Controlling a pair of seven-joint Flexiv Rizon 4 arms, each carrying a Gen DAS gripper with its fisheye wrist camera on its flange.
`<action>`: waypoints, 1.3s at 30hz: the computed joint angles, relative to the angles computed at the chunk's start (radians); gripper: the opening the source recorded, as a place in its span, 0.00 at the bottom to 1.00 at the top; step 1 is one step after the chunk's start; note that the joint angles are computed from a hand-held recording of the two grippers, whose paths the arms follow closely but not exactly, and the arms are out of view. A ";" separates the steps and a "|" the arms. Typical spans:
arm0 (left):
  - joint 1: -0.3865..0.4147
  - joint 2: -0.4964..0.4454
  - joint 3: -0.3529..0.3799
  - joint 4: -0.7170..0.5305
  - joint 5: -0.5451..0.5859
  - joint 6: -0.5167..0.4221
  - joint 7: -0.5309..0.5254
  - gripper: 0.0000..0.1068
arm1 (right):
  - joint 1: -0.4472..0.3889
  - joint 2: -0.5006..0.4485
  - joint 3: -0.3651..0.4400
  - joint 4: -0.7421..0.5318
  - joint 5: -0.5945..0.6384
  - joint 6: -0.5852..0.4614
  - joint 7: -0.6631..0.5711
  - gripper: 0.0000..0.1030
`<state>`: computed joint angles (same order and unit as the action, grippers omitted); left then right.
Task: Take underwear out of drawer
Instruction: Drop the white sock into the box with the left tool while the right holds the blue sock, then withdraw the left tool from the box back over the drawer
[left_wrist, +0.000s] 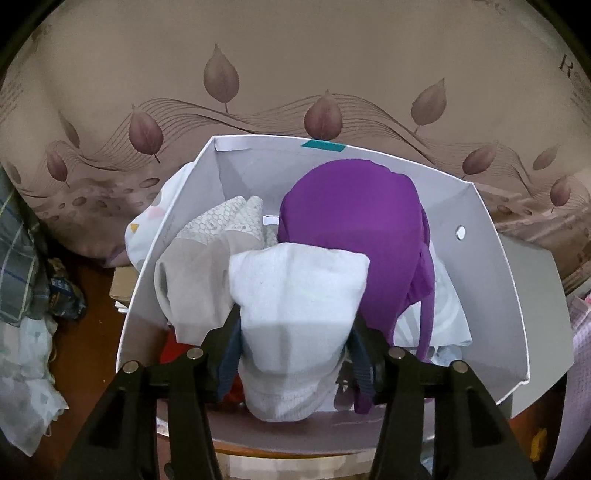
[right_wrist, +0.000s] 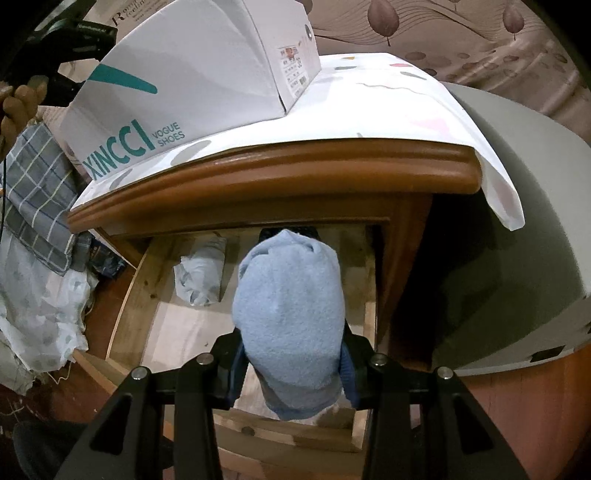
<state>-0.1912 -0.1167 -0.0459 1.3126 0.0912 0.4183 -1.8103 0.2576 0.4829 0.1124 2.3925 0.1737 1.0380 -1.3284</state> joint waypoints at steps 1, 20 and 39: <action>0.001 0.001 0.000 0.001 -0.004 0.003 0.000 0.51 | -0.006 0.001 0.006 0.001 -0.010 0.001 0.004 0.40; 0.006 0.127 -0.011 0.081 -0.011 0.048 0.014 0.72 | 0.001 0.007 0.012 0.005 -0.031 0.001 0.002 0.40; 0.127 0.502 -0.042 0.434 0.141 0.137 -0.061 0.81 | -0.019 -0.008 0.040 0.015 -0.100 0.011 0.053 0.40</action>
